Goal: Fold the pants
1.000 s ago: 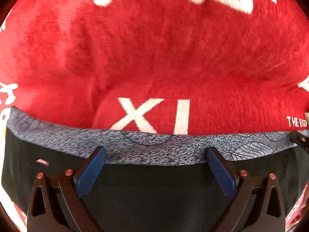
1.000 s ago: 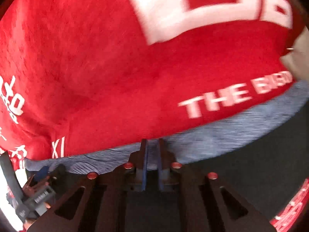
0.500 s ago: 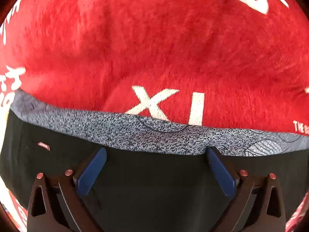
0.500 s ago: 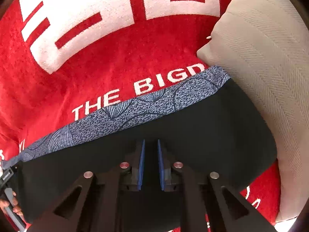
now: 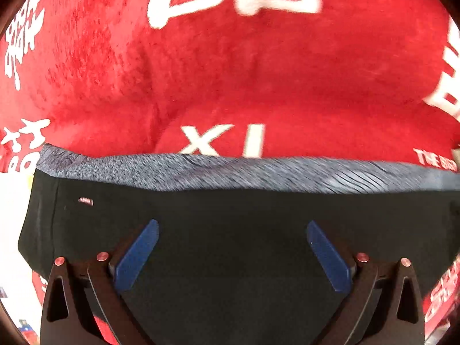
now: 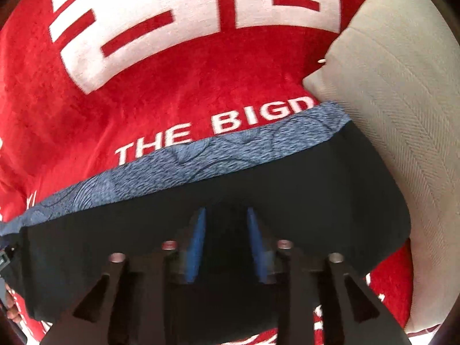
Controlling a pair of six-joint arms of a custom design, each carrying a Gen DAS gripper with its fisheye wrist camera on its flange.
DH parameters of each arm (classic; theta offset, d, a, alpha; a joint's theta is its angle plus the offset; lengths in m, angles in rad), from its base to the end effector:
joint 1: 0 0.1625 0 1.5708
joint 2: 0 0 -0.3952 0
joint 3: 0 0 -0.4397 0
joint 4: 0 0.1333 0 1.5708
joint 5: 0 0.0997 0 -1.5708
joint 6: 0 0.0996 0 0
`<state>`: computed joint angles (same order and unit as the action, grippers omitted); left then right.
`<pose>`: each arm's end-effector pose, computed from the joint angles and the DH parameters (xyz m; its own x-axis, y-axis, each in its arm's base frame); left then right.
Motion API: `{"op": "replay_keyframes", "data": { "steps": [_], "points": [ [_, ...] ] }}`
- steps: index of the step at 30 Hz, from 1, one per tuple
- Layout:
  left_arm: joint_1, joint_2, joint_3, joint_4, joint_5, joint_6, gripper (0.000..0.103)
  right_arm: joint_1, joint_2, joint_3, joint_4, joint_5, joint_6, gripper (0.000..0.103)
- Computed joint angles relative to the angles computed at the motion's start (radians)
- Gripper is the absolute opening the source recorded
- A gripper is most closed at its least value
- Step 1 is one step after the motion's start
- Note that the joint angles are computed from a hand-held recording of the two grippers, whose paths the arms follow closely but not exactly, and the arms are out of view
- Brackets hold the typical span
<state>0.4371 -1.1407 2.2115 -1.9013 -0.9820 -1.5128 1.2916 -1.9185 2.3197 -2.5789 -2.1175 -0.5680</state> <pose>-0.2765 -0.3374 0.0074 -0.6685 -0.2591 -0.6971 0.0261 0.9286 -0.3702 -0.0320 -0.4075 0.3493 -0.7451 0.0139 0.6668 -0.2070 0.9456 -0.2510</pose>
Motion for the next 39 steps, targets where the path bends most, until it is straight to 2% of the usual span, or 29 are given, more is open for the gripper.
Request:
{"op": "replay_keyframes", "data": {
  "steps": [1, 2, 5, 7, 10, 12, 14, 16, 19, 23, 27, 29, 33, 34, 39],
  "points": [
    [-0.034, 0.002, 0.008, 0.002, -0.020, -0.019, 0.103, 0.018, -0.006, 0.020, -0.001, -0.018, 0.011, 0.057],
    [-0.050, 0.016, -0.001, 0.005, -0.031, -0.015, 0.103, 0.040, 0.001, 0.030, -0.003, -0.051, 0.025, 0.062],
    [-0.078, 0.046, -0.023, 0.012, -0.052, 0.014, 0.103, 0.092, 0.003, 0.049, 0.017, -0.124, 0.095, 0.065],
    [-0.093, 0.045, -0.029, 0.058, -0.042, 0.015, 0.103, 0.114, -0.023, 0.064, 0.064, -0.125, 0.141, 0.065],
    [-0.089, -0.011, -0.018, 0.193, 0.026, -0.026, 0.103, 0.134, -0.085, 0.110, 0.107, -0.126, 0.139, 0.070],
    [-0.062, -0.059, -0.014, 0.332, 0.060, -0.119, 0.103, 0.138, -0.119, 0.161, 0.078, -0.145, 0.088, 0.074],
    [-0.006, -0.135, 0.008, 0.449, 0.077, -0.236, 0.103, 0.141, -0.135, 0.180, 0.028, -0.165, 0.011, 0.075],
    [0.059, -0.196, 0.028, 0.554, 0.072, -0.334, 0.103, 0.144, -0.146, 0.199, 0.004, -0.166, 0.000, 0.076],
    [0.138, -0.227, 0.046, 0.644, 0.055, -0.378, 0.103, 0.127, -0.186, 0.208, 0.043, -0.150, 0.018, 0.078],
    [0.196, -0.339, 0.120, 0.577, 0.104, -0.341, 0.103, 0.145, -0.128, 0.188, 0.020, -0.177, 0.018, 0.079],
    [0.198, -0.371, 0.123, 0.561, 0.069, -0.350, 0.103, 0.156, -0.084, 0.173, 0.005, -0.197, 0.043, 0.079],
    [0.170, -0.388, 0.137, 0.519, 0.044, -0.307, 0.103, 0.180, -0.067, 0.157, 0.043, -0.217, 0.106, 0.079],
    [0.072, -0.389, 0.168, 0.395, -0.032, -0.208, 0.103, 0.201, -0.064, 0.129, 0.122, -0.210, 0.194, 0.079],
    [0.045, -0.367, 0.168, 0.362, -0.056, -0.178, 0.103, 0.195, -0.080, 0.129, 0.138, -0.197, 0.195, 0.079],
    [-0.066, -0.203, 0.137, 0.209, -0.148, -0.019, 0.103, 0.211, -0.189, 0.125, 0.328, -0.117, 0.309, 0.079]
  ]
}}
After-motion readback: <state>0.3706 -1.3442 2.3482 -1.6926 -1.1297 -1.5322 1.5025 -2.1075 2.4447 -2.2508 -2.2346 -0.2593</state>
